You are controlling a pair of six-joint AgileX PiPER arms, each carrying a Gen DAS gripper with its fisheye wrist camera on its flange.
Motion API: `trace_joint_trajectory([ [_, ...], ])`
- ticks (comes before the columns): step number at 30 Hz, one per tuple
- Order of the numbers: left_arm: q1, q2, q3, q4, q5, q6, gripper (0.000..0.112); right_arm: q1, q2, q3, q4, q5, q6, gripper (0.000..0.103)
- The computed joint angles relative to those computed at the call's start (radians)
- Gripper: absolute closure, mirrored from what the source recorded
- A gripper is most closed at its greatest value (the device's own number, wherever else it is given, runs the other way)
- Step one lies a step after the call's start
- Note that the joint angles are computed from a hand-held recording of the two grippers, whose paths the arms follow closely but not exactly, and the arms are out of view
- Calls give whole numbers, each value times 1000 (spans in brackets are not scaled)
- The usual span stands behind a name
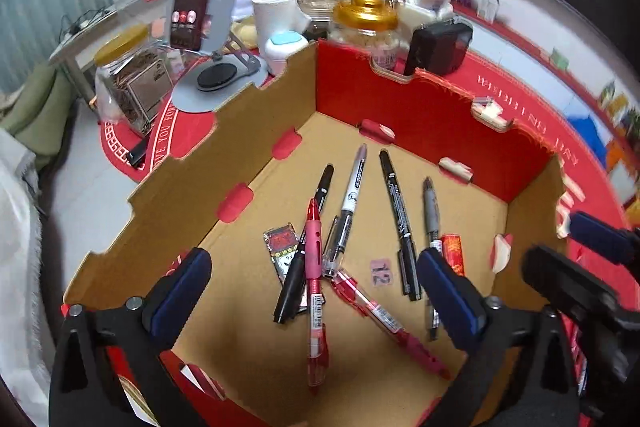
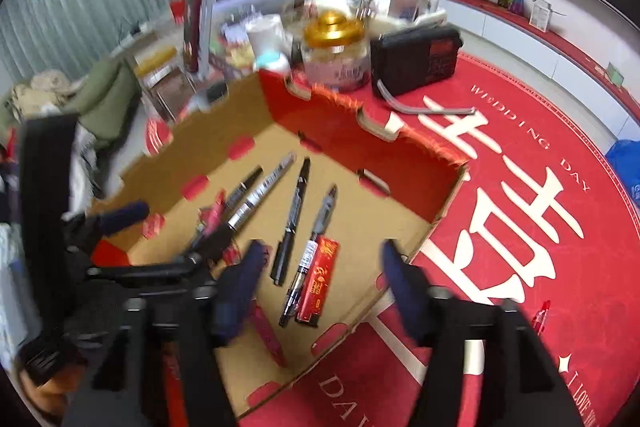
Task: Organize rigid objects
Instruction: 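Move both tools back over the remaining pens on the rug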
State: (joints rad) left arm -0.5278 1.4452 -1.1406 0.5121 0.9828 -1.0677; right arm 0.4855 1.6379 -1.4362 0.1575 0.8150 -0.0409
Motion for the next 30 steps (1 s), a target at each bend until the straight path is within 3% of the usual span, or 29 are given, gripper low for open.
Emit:
trace_joint_trajectory([
  [1,-14,-14,9,21,3,-23,10,-4,-29,20,-11,-9,12,6],
  [8,-173,-108,25,103,69,-154,10,-142,-224,193,105,21,-78,6],
  [13,-404,-91,-24,141,140,-253,10,-402,-436,421,195,65,-192,6],
  [17,-573,8,-114,152,143,-272,10,-685,-573,585,215,88,-314,6],
  [22,-657,221,-268,127,135,-229,10,-1084,-569,692,314,169,-561,6],
  [30,-576,495,-540,97,200,-113,10,-1265,-512,743,356,194,-765,4],
])
